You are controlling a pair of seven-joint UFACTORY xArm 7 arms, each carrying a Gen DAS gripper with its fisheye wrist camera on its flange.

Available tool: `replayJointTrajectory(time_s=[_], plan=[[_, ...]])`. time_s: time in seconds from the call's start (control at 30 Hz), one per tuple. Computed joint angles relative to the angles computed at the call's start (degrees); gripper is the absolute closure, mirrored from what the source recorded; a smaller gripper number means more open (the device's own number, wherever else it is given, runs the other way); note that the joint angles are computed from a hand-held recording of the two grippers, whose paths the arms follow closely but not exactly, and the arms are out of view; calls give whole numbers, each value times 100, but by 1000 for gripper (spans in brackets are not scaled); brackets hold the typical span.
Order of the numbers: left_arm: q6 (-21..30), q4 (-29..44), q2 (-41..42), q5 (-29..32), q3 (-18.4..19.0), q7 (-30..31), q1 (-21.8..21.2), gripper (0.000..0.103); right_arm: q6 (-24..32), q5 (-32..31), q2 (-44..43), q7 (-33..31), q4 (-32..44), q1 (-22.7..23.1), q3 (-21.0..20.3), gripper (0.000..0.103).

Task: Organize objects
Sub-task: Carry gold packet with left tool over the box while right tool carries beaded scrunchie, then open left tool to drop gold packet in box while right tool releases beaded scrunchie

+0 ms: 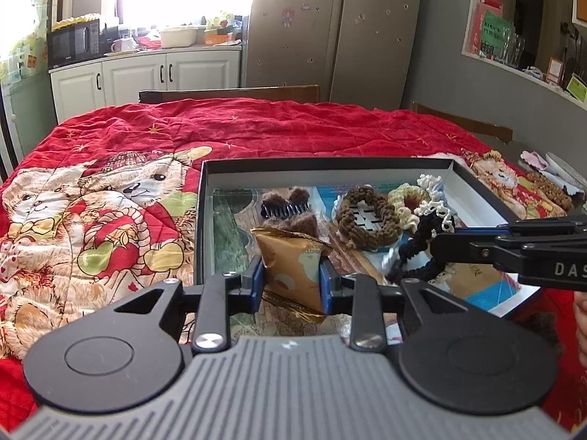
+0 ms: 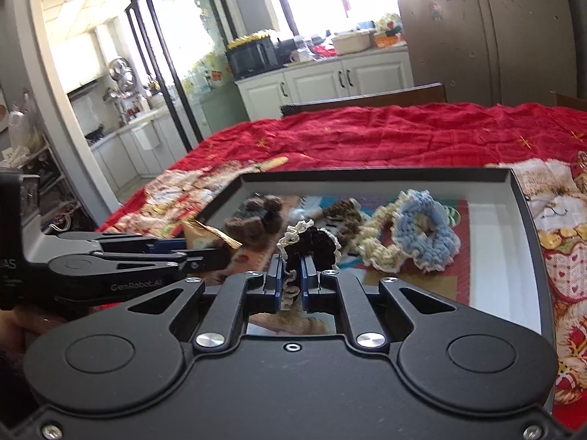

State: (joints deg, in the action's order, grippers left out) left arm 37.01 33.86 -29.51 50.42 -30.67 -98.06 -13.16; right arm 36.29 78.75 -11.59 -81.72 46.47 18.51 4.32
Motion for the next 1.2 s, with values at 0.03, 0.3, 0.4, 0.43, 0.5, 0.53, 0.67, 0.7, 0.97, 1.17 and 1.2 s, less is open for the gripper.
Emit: replayJointTrajectory(time_s=[0.03,0.3,0.4,0.43,0.5,0.53,0.67,0.7,0.97,1.17,1.2], plan=[[6,6,23,8,-7,-1,4,69,-77,-33,30,23,7,1,24,93],[37,47,149,148,12,-108,-9,69,-157,-170,158,194,52,6,48,93],[52,57,191,217,24,-152,-28,69,-173,-177,177,219,54,8,57,93],[75,69,211,245,20,-162,-35,69,-176,-183,181,225,55,7,58,93],[115,92,243,280,37,-167,-65,69,-173,-186,178,226,48,5,57,93],[125,94,249,297,48,-181,-82,68,-173,-186,178,226,48,4,57,93],[149,90,261,334,92,-236,-135,67,-177,-187,179,235,43,5,61,93],[163,96,276,346,97,-241,-145,67,-182,-197,184,248,43,4,63,93],[350,174,421,457,134,-260,-273,60,-196,-251,217,280,55,3,68,92],[445,198,472,524,193,-301,-386,55,-221,-296,240,336,61,7,80,92],[465,205,485,535,198,-305,-401,54,-221,-305,243,343,65,6,79,92]])
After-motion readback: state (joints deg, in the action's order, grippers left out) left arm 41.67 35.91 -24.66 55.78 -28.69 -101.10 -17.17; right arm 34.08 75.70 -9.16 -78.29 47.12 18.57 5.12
